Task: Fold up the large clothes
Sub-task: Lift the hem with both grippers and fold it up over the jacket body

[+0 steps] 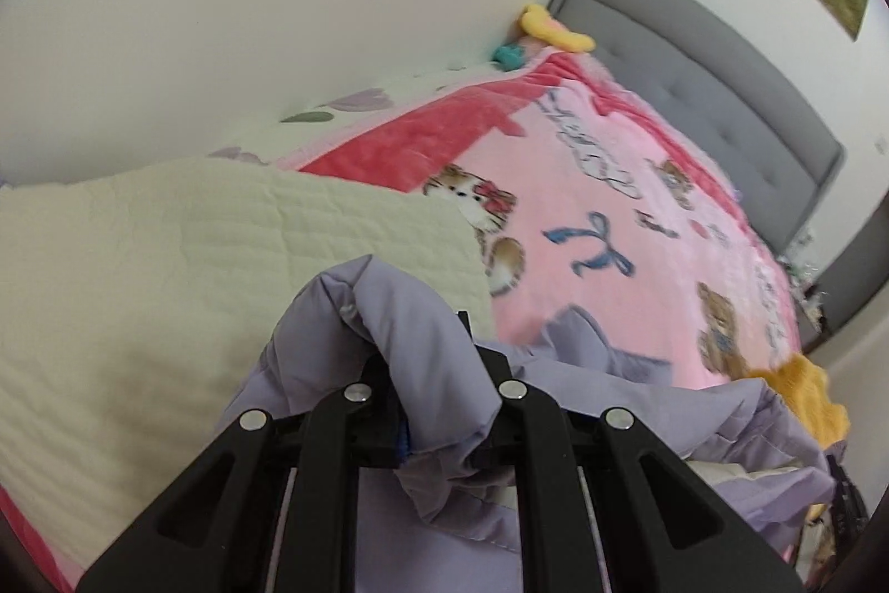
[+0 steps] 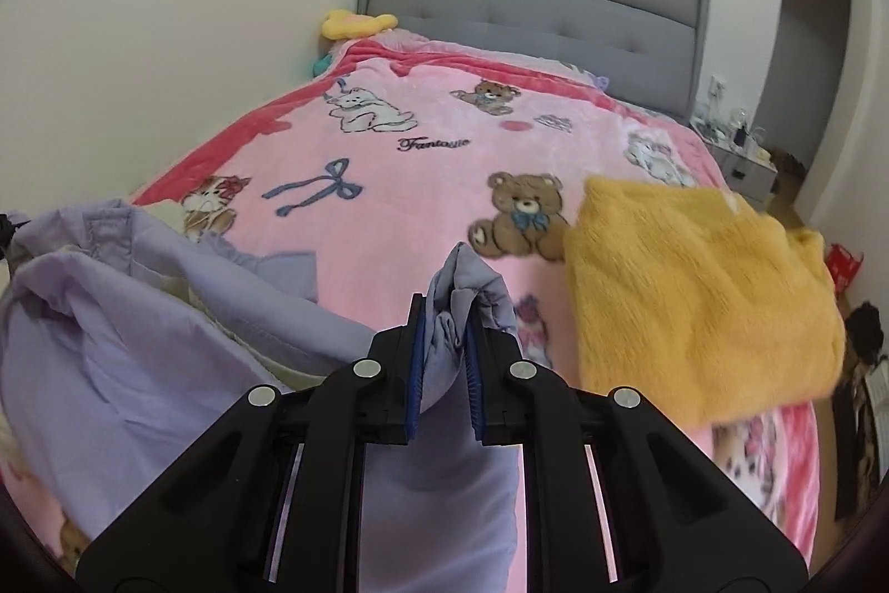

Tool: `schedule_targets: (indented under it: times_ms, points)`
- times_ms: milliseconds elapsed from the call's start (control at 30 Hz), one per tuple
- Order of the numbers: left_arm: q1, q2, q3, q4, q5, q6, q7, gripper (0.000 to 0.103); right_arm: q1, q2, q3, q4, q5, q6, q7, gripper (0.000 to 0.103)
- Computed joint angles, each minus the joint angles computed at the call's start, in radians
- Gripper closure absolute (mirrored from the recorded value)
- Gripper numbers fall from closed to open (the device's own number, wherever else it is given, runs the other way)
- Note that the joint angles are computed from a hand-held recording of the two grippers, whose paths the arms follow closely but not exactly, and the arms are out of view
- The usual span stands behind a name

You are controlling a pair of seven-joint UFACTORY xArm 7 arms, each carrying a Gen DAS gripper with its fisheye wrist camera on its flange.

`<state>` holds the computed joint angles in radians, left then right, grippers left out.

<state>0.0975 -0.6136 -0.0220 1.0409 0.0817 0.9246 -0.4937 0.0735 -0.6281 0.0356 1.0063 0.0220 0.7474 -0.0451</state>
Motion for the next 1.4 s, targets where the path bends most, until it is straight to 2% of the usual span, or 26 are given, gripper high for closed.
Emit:
schedule_targets:
  times_ms: [167, 367, 533, 567, 633, 700, 733, 767, 833, 900, 1033, 1067, 1133, 1167, 1233, 1333, 1400]
  points:
    - [0.022, 0.171, -0.039, 0.079, 0.074, 0.018, -0.040, 0.090, -0.028, 0.194, 0.051, 0.073, -0.076, -0.047, 0.031, 0.091]
    - [-0.011, 0.329, -0.053, 0.151, 0.167, 0.122, -0.053, 0.089, -0.033, 0.380, 0.081, 0.128, -0.198, 0.039, 0.102, 0.089]
    - [-0.039, 0.312, -0.035, 0.087, 0.193, 0.070, -0.056, 0.088, -0.009, 0.404, 0.070, 0.095, -0.248, 0.017, 0.142, 0.084]
    - [-0.041, 0.313, -0.035, 0.086, 0.198, 0.068, -0.055, 0.088, -0.005, 0.403, 0.070, 0.092, -0.256, 0.019, 0.145, 0.082]
    - [-0.045, 0.315, -0.038, 0.092, 0.208, 0.077, -0.051, 0.087, -0.010, 0.394, 0.072, 0.083, -0.293, 0.001, 0.174, 0.063]
    - [-0.049, 0.307, -0.031, 0.093, 0.200, 0.070, -0.043, 0.085, -0.023, 0.367, 0.065, 0.068, -0.314, -0.026, 0.215, 0.035]
    - [-0.050, 0.290, -0.025, 0.082, 0.192, 0.052, -0.040, 0.085, -0.030, 0.348, 0.053, 0.055, -0.282, -0.056, 0.212, 0.032]
    - [-0.048, 0.279, -0.020, 0.072, 0.185, 0.028, -0.042, 0.084, -0.008, 0.311, 0.009, 0.022, -0.208, -0.120, 0.178, 0.028]
    - [-0.048, 0.251, -0.003, 0.049, 0.148, -0.029, -0.036, 0.080, 0.005, 0.264, -0.026, -0.010, -0.116, -0.183, 0.125, 0.026]
    - [-0.052, 0.235, 0.019, 0.039, 0.092, -0.072, -0.006, 0.071, 0.006, 0.224, -0.032, -0.035, -0.082, -0.217, 0.086, 0.019]
    - [-0.056, 0.219, 0.044, 0.045, 0.008, -0.100, 0.069, 0.060, 0.032, 0.152, -0.036, -0.071, -0.033, -0.239, -0.013, 0.016]
    - [-0.056, 0.214, 0.047, 0.047, -0.008, -0.102, 0.085, 0.054, 0.042, 0.132, -0.032, -0.080, -0.028, -0.233, -0.041, 0.016]
    - [-0.062, 0.200, 0.056, 0.047, -0.047, -0.117, 0.120, 0.029, 0.044, 0.101, -0.011, -0.092, -0.032, -0.219, -0.065, 0.016]
    - [-0.053, 0.179, 0.044, 0.032, -0.034, -0.154, 0.122, 0.006, 0.049, 0.085, -0.003, -0.095, -0.030, -0.204, -0.074, 0.016]
    - [0.004, 0.124, -0.019, -0.008, 0.070, -0.252, 0.092, 0.005, 0.057, 0.058, 0.011, -0.101, -0.025, -0.190, -0.082, 0.016]
    - [-0.046, 0.105, 0.000, 0.006, 0.061, -0.253, 0.193, 0.005, 0.078, 0.012, 0.022, -0.117, -0.014, -0.195, -0.105, 0.016]
    - [-0.087, 0.088, 0.015, 0.003, 0.029, -0.238, 0.277, 0.005, 0.077, -0.006, 0.042, -0.109, -0.029, -0.163, -0.110, 0.016]
